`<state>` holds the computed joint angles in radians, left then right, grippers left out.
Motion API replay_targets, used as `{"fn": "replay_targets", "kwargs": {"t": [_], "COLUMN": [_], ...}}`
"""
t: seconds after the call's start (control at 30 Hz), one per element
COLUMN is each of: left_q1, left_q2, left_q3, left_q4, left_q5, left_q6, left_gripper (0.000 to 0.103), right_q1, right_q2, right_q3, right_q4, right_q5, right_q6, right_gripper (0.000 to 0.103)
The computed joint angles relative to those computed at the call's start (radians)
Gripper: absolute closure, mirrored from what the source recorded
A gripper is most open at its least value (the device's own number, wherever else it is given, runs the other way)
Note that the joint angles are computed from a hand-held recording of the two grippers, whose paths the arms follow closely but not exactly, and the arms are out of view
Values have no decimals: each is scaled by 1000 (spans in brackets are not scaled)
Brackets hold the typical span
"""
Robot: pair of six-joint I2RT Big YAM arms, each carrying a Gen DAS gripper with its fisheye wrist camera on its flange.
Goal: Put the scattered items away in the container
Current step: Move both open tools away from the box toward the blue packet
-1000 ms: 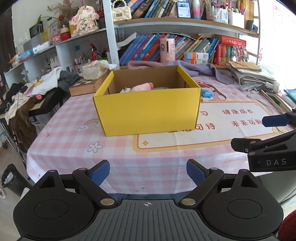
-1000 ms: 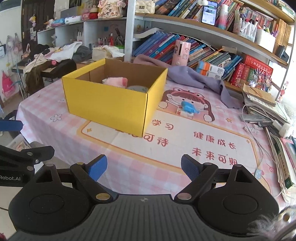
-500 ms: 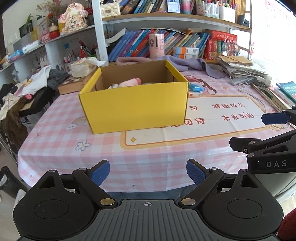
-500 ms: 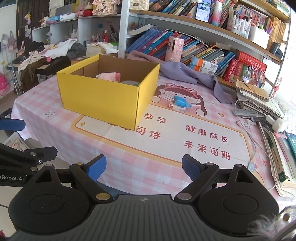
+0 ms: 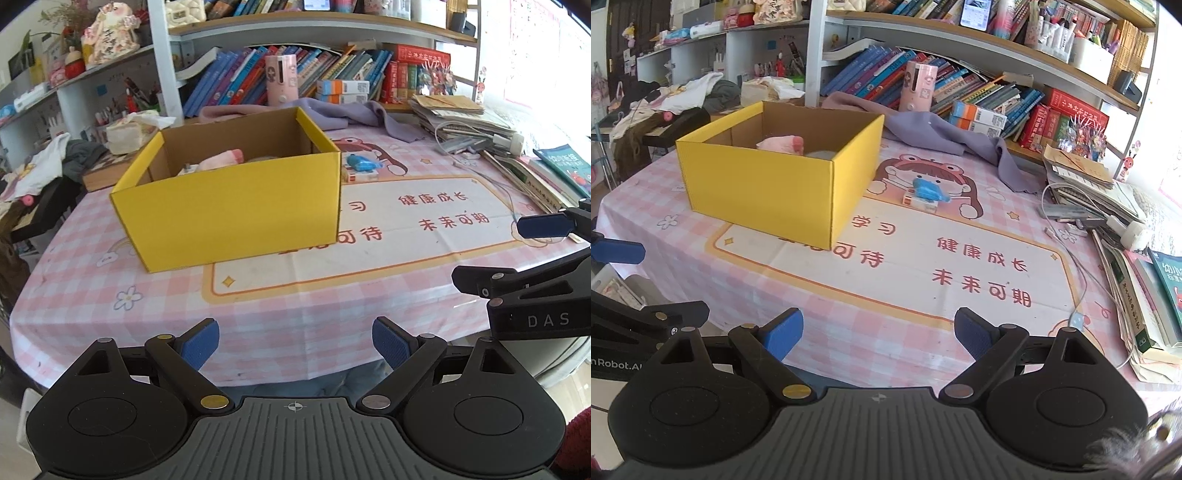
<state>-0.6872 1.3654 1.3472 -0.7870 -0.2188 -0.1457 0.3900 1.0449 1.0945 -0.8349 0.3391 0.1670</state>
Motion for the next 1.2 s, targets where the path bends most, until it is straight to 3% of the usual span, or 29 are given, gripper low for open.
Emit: {"fn": "replay_targets", "kwargs": {"t": [0.57, 0.87, 1.2], "left_q1": [-40, -69, -99], "left_q2": [152, 248, 426], "left_q3": [144, 245, 469], "left_q4": [21, 44, -15], "left_q5": [80, 91, 54], "left_q6": [86, 133, 108], "left_gripper": [11, 11, 11], "right_q1": [-160, -283, -443], "right_q2": [18, 72, 202], "right_q3": [3, 29, 140], "right_q4": [14, 60, 79], "right_q5": [-46, -169, -331], "right_q6": [-28, -98, -209], "right_gripper": [14, 16, 17]}}
